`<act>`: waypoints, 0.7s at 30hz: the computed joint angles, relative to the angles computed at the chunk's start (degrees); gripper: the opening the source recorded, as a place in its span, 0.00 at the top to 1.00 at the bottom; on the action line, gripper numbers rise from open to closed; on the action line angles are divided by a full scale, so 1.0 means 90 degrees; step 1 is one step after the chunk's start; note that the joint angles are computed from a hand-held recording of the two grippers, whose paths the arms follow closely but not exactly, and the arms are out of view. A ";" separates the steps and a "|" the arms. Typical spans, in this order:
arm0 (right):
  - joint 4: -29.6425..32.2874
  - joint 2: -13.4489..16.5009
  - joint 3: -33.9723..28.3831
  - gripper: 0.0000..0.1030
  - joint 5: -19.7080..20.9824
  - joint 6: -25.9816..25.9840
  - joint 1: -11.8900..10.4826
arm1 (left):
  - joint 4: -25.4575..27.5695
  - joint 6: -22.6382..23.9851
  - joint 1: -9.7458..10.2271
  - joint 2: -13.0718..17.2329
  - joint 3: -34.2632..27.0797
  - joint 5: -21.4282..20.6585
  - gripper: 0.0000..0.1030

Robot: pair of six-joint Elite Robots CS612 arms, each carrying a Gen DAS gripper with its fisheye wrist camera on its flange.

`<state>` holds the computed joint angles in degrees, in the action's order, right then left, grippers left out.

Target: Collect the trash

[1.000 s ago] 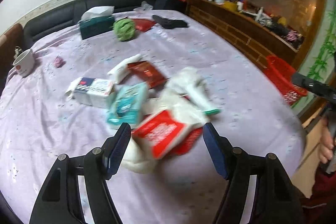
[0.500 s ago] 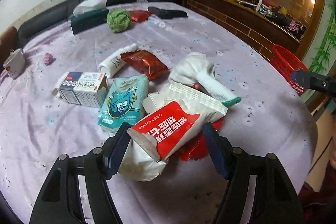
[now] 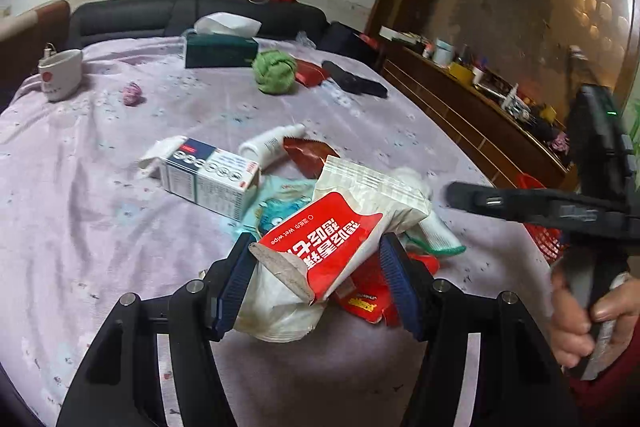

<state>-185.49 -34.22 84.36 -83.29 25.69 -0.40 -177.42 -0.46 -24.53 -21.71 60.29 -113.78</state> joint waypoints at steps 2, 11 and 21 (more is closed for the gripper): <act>0.0331 0.0160 -0.0324 0.33 -0.0140 -0.0065 0.0048 | -0.0169 -0.0131 0.0002 -0.0010 0.0040 0.0110 0.40; 0.0627 0.0427 -0.0722 0.77 -0.0436 0.0038 0.0148 | -0.0466 -0.0301 -0.0031 -0.0048 0.0154 0.0561 0.40; -0.1654 0.0326 0.0045 0.77 -0.2696 -0.0543 0.0637 | -0.0905 -0.0505 -0.0279 -0.0280 0.0671 0.2163 0.39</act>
<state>-200.38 -31.29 84.77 -107.56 20.80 5.33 -185.57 -5.00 -27.04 -24.24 66.33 -94.32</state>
